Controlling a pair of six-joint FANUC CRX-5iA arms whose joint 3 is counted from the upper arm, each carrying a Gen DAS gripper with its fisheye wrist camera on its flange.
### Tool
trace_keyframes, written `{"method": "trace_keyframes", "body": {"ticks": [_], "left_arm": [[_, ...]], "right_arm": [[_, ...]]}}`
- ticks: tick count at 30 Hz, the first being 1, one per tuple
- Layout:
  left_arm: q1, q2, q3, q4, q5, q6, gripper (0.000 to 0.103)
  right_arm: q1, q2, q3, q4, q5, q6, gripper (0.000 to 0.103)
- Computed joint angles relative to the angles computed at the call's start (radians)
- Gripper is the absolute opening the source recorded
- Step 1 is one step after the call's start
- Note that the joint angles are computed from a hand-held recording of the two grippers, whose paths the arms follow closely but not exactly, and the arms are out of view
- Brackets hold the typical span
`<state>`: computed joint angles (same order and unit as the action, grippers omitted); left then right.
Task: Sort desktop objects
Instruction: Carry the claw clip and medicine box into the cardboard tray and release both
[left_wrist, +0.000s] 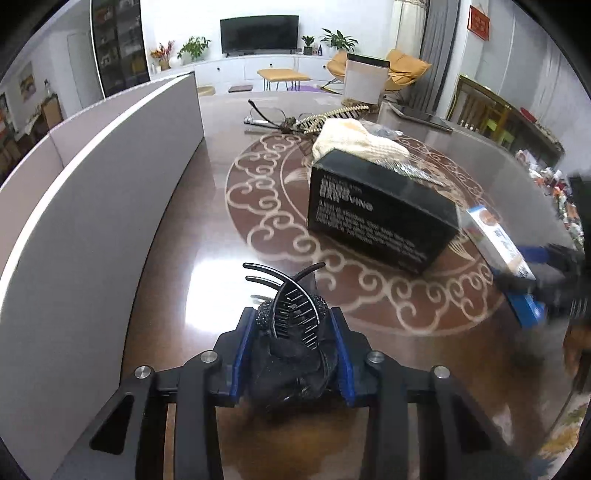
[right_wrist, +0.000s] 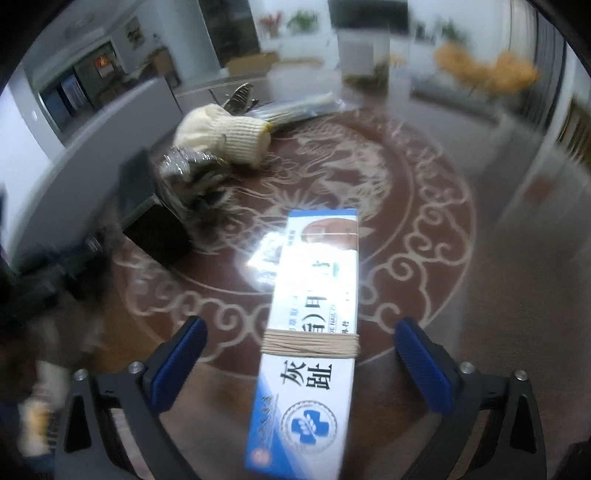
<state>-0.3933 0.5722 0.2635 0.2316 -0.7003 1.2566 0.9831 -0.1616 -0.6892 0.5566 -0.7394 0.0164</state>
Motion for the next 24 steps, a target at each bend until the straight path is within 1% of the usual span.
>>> {"method": "trace_keyframes", "body": {"ticks": [1,3,4,5,6,7,9,11,13,17,19,21,23,24], "left_arm": [[0.000,-0.003,-0.002,0.005,-0.006,-0.003,0.039],[0.000,-0.014,-0.022,0.025,-0.008,-0.025,0.039],[-0.003,-0.021,-0.030,0.029,-0.007,-0.031,0.039],[-0.006,-0.029,-0.041,0.036,-0.004,-0.040,0.039],[-0.007,-0.038,-0.057,0.048,0.003,-0.054,0.039],[-0.007,-0.047,-0.070,0.057,0.010,-0.065,0.039],[0.000,-0.071,-0.103,0.083,0.027,-0.097,0.039],[0.010,-0.107,-0.154,0.126,0.054,-0.143,0.039],[0.020,-0.148,-0.207,0.169,0.081,-0.179,0.039],[0.048,-0.239,-0.330,0.362,0.144,-0.328,0.039],[0.061,-0.278,-0.370,0.439,0.158,-0.392,0.039],[0.083,-0.311,-0.393,0.501,0.161,-0.442,0.039],[0.114,-0.344,-0.413,0.551,0.165,-0.484,0.039],[0.140,-0.358,-0.410,0.554,0.163,-0.486,0.039]], "right_arm": [[-0.024,-0.009,0.032,-0.085,-0.008,0.067,0.092],[-0.056,-0.001,0.098,-0.195,-0.046,0.168,0.086],[-0.066,0.013,0.131,-0.233,-0.069,0.210,0.084],[-0.074,0.035,0.168,-0.269,-0.098,0.255,0.084],[-0.085,0.077,0.225,-0.324,-0.157,0.323,0.081],[-0.089,0.130,0.283,-0.356,-0.234,0.373,0.070],[-0.060,0.185,0.338,-0.321,-0.349,0.399,0.045],[-0.038,0.183,0.353,-0.320,-0.385,0.404,0.045],[0.001,0.164,0.350,-0.289,-0.421,0.392,0.044],[0.068,0.095,0.349,-0.244,-0.438,0.362,0.044],[0.093,0.089,0.386,-0.215,-0.454,0.368,0.044],[0.095,0.113,0.441,-0.191,-0.439,0.383,0.044],[0.097,0.139,0.504,-0.157,-0.392,0.393,0.044],[0.100,0.153,0.529,-0.142,-0.367,0.395,0.044]]}}
